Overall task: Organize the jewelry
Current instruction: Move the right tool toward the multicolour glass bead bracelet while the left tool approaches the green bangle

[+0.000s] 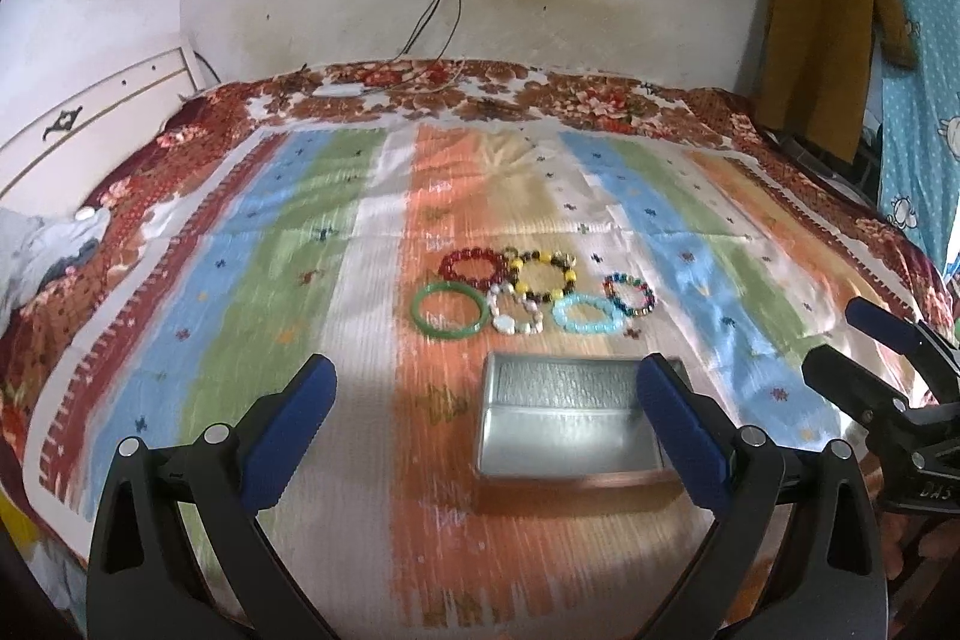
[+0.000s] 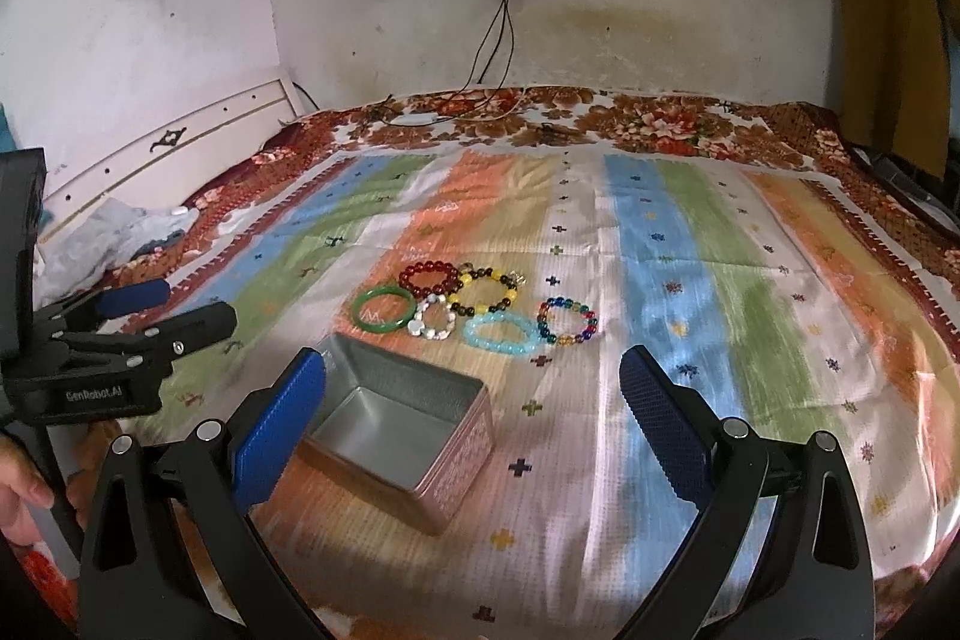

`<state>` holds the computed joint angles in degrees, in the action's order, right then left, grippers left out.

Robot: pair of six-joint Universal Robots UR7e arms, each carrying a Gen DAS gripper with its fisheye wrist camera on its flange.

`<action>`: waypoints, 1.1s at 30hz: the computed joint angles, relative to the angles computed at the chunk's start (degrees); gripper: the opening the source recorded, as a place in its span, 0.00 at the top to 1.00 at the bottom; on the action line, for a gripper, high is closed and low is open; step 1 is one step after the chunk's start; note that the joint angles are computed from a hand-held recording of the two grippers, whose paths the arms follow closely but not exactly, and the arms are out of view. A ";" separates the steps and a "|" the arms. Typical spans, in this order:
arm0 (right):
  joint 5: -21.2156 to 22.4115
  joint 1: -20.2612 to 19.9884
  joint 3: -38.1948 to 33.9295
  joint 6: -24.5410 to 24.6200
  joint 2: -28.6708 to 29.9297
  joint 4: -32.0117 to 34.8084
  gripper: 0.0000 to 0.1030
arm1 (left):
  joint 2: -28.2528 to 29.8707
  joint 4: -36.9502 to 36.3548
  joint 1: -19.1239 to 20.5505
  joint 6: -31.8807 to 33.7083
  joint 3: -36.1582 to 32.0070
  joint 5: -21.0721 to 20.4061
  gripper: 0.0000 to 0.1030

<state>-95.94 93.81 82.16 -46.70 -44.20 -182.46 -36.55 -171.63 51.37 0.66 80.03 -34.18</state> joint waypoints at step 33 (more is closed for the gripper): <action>-8.45 1.14 -27.42 3.53 12.36 19.42 0.04 | 8.87 29.99 6.96 -7.59 -27.03 1.17 0.05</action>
<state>-104.39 94.95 54.74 -43.18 -31.84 -163.04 -27.68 -141.65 58.34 -6.93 53.01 -33.02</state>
